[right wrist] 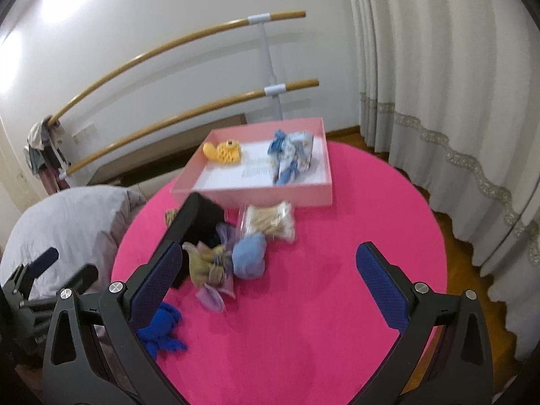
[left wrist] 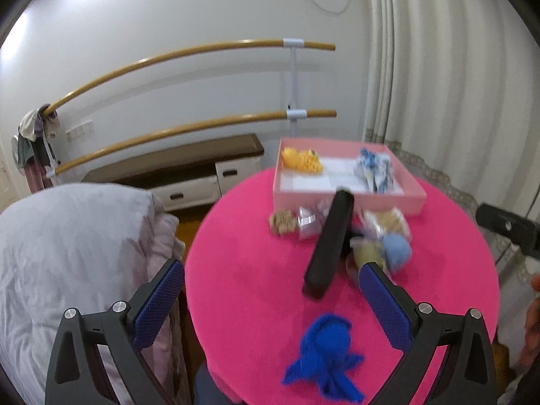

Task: Organize soft objects
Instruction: 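Move left tool to the blue knitted octopus and grasp it, then grasp the sheer ribbon bow with right tool while left tool holds the octopus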

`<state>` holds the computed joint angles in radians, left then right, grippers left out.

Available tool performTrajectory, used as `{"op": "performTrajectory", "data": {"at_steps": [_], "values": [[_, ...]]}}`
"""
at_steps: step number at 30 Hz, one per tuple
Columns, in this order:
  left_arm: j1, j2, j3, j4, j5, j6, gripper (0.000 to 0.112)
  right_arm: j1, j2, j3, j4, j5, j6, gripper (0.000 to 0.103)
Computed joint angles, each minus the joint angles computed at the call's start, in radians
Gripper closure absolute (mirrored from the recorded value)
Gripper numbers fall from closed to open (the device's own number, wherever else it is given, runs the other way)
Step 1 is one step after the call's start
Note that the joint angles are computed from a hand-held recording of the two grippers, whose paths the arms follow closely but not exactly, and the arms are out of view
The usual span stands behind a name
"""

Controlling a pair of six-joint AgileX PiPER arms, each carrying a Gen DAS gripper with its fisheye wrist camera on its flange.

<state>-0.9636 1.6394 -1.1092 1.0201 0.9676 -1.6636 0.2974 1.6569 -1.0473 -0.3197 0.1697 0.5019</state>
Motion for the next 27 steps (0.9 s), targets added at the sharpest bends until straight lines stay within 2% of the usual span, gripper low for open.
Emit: {"op": "performTrajectory", "data": {"at_steps": [2,6,16,17,19,20,21,22,25,27], "values": [[-0.011,-0.007,0.032,-0.014,-0.024,-0.028,0.009,0.006,0.012,0.009,0.030,-0.006,-0.028,0.000],[-0.011,-0.004,0.053,-0.044,-0.044,-0.020,0.009,0.025,0.036,0.012,-0.042,-0.009,0.044,0.000],[0.038,0.116,0.024,-0.084,-0.155,-0.008,0.010,0.075,0.111,-0.021,0.107,-0.003,-0.128,0.000],[0.047,0.132,0.018,-0.078,-0.166,-0.009,0.013,0.074,0.117,-0.025,0.136,-0.002,-0.156,0.000],[0.072,0.168,0.003,-0.088,-0.196,0.014,0.026,0.075,0.129,-0.031,0.174,0.000,-0.193,0.000],[0.088,0.183,-0.002,-0.105,-0.221,0.036,0.041,0.075,0.136,-0.036,0.180,0.003,-0.199,0.000],[0.116,0.197,0.004,-0.129,-0.285,0.062,0.048,0.074,0.141,-0.038,0.197,0.004,-0.217,0.000],[0.131,0.202,0.007,-0.141,-0.319,0.075,0.051,0.075,0.150,-0.046,0.214,0.008,-0.233,0.000],[0.151,0.226,-0.004,-0.173,-0.361,0.129,0.070,0.081,0.177,-0.065,0.232,0.015,-0.256,0.000],[0.158,0.235,-0.013,-0.170,-0.368,0.137,0.073,0.084,0.203,-0.086,0.300,0.021,-0.328,0.002]]}}
